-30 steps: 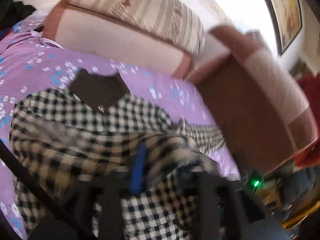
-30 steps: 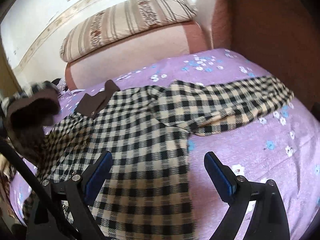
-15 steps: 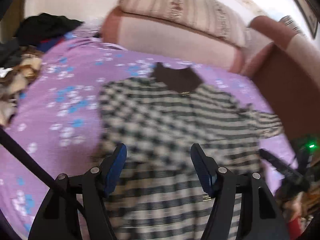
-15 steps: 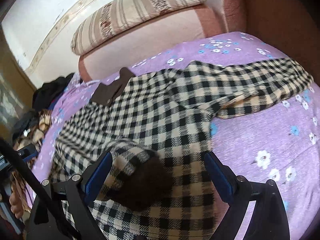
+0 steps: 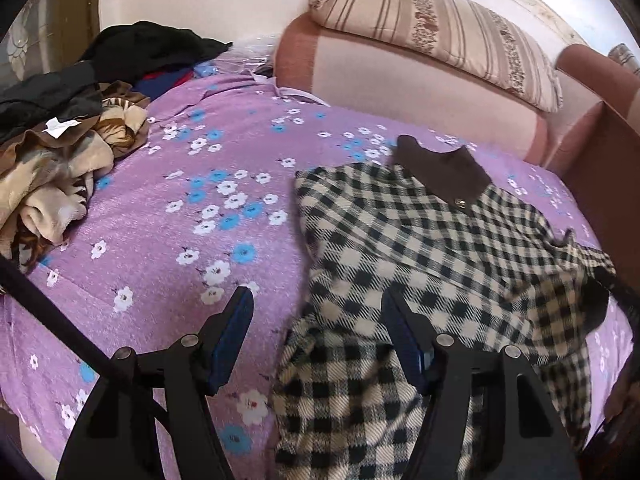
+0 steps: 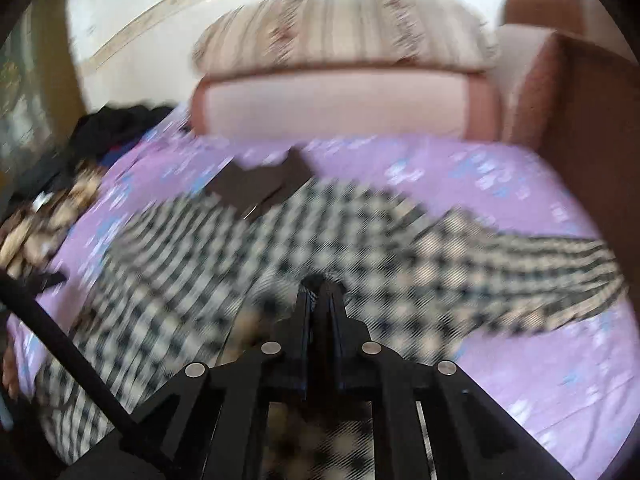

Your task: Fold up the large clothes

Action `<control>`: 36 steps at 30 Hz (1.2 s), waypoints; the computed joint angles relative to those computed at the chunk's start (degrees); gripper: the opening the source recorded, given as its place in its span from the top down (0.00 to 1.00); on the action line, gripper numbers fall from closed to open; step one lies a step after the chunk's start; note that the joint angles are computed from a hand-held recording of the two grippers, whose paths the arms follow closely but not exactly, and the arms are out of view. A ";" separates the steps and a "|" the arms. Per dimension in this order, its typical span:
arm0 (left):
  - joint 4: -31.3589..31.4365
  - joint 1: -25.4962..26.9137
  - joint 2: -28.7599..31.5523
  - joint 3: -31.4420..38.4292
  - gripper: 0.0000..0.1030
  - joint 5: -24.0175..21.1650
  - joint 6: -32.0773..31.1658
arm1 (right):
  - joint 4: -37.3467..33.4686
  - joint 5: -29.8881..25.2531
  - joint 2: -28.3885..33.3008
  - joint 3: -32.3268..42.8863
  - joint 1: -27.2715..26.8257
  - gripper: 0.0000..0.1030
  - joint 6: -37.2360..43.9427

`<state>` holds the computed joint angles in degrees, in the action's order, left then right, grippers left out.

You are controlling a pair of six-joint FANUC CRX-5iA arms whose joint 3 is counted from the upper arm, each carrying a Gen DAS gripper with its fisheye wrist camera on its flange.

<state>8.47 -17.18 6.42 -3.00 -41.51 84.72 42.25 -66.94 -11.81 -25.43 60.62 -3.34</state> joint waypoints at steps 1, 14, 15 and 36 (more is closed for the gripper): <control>-1.68 -0.43 0.53 0.85 0.34 -0.33 1.55 | 0.18 -3.23 0.66 0.37 -0.32 0.90 -0.66; 1.57 2.24 0.57 -3.89 0.39 -1.49 -3.48 | -1.78 2.59 -6.30 -6.42 0.40 0.38 -7.58; 3.11 2.79 0.51 -4.66 0.73 -2.52 -5.67 | -2.28 5.63 -5.27 -5.54 -0.42 0.37 -5.97; 30.31 10.94 -3.46 -18.89 0.95 -5.97 -24.54 | -40.53 -11.97 60.03 81.87 -15.43 0.70 57.01</control>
<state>38.78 -6.24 2.96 -21.89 -47.47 60.17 1.72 -78.92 48.23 56.44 45.19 53.67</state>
